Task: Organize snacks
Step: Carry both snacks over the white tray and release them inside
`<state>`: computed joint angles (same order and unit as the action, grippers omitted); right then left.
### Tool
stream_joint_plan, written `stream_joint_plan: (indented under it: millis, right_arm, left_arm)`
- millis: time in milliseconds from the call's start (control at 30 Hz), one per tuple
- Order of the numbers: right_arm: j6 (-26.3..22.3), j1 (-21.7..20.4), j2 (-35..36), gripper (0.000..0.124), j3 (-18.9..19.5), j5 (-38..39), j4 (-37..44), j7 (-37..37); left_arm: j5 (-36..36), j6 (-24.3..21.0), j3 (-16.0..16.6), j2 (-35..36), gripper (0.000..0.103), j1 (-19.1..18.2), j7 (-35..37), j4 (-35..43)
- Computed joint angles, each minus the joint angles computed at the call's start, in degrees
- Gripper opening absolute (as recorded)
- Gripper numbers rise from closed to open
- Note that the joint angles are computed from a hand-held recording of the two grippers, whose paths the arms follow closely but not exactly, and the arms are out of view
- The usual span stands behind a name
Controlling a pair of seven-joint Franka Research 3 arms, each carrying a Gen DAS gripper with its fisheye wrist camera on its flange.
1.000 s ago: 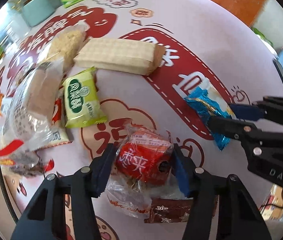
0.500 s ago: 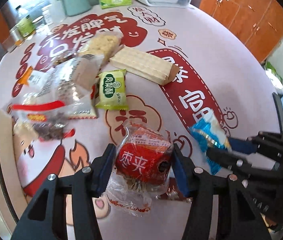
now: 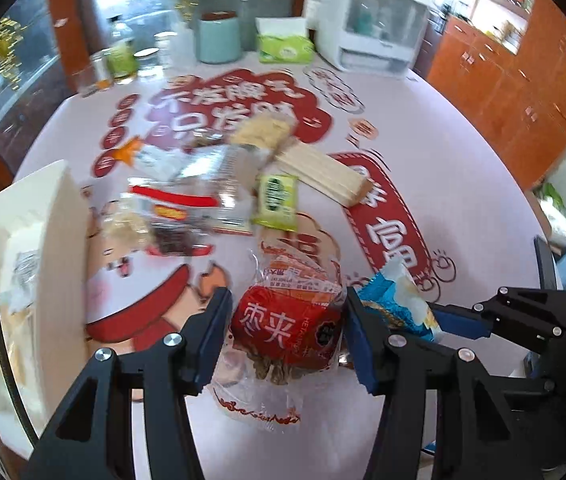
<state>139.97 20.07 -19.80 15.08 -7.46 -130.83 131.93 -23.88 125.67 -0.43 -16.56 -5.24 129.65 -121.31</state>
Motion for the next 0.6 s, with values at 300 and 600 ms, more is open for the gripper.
stream_joint_plan:
  millis: [300,600]
  right_arm:
    - [0.8,1.4,6.6,0.024,1.2,-4.4,10.3,-1.0]
    - [0.4,5.6,17.7,0.024,0.1,-12.8,30.1,1.3]
  left_arm:
    - [-4.0,-4.1,4.9,1.1,0.054,4.5,0.9,7.6]
    - [-4.3,-2.6,6.9,7.5,0.054,12.4,1.6,22.1]
